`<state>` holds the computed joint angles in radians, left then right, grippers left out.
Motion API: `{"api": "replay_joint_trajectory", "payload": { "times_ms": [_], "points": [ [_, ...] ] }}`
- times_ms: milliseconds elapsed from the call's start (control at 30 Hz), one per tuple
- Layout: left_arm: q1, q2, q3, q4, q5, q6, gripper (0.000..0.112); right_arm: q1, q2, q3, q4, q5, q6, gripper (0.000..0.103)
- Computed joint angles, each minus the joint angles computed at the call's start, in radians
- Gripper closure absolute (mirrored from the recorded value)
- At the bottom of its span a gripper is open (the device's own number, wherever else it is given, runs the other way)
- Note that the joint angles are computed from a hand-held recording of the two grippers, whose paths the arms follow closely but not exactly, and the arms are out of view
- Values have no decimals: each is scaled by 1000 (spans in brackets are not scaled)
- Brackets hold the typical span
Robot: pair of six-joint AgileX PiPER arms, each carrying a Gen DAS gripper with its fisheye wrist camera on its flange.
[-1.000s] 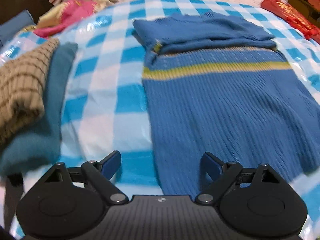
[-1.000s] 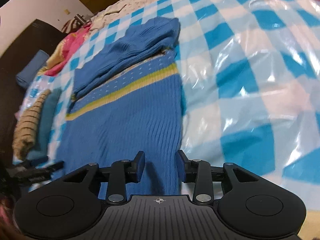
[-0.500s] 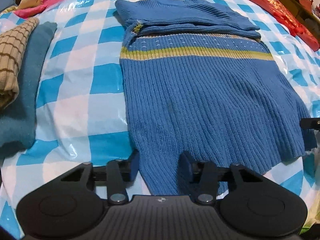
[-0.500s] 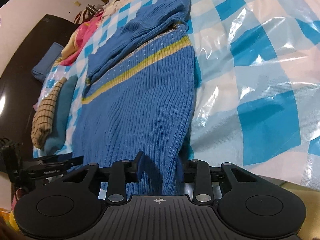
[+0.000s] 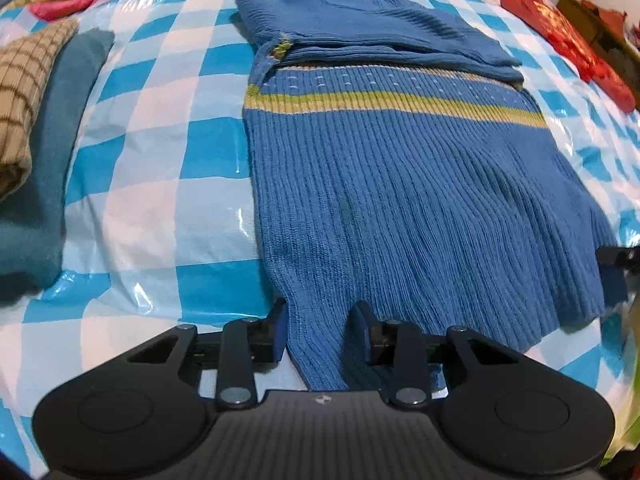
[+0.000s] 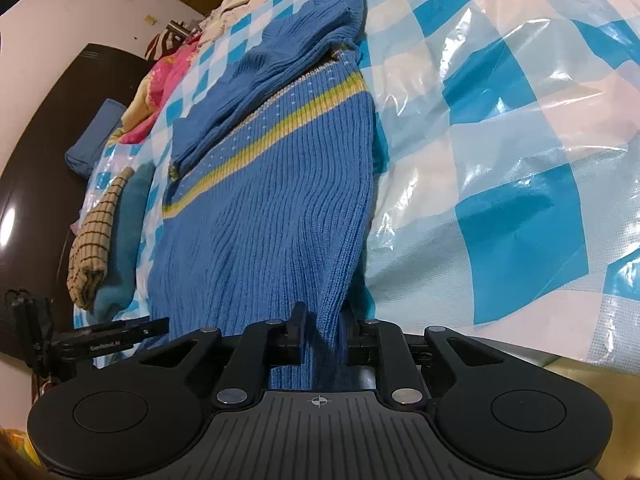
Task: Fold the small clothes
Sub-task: 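Grasp the sweater hem with the left gripper and lift it toward the collar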
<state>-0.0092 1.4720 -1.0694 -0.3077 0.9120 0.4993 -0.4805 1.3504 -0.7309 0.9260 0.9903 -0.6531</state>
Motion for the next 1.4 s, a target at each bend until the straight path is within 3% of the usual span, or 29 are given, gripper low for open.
{"api": "replay_joint_trajectory", "payload": {
  "times_ms": [133,200,233,300,567,867,1000,1100,1300,1400],
  "points": [
    [4,-5,7,-9,-4,4,71,1,-6,6,4,1,-8,82],
    [16,-3,4,-37,14,19,81,13,2,5,12,-5,-5,86],
    [34,2,1,-74,36,40,92,17,8,1,13,-3,1,87],
    [87,3,7,-172,78,97,92,6,11,4,30,14,7,95],
    [215,6,16,-426,166,177,94,-179,-22,113,304,179,-99,96],
    [246,140,-138,-674,192,208,94,-100,33,45,578,160,-121,96],
    [228,278,-334,-771,157,181,94,-34,130,-95,709,86,-150,96],
    [181,429,-556,-760,100,116,94,38,253,-275,754,-29,-157,96],
    [85,805,-1152,-535,64,-168,94,154,537,-671,683,-275,-30,96],
    [48,978,-1425,-330,99,-365,94,206,687,-883,468,-383,180,92]
  ]
}}
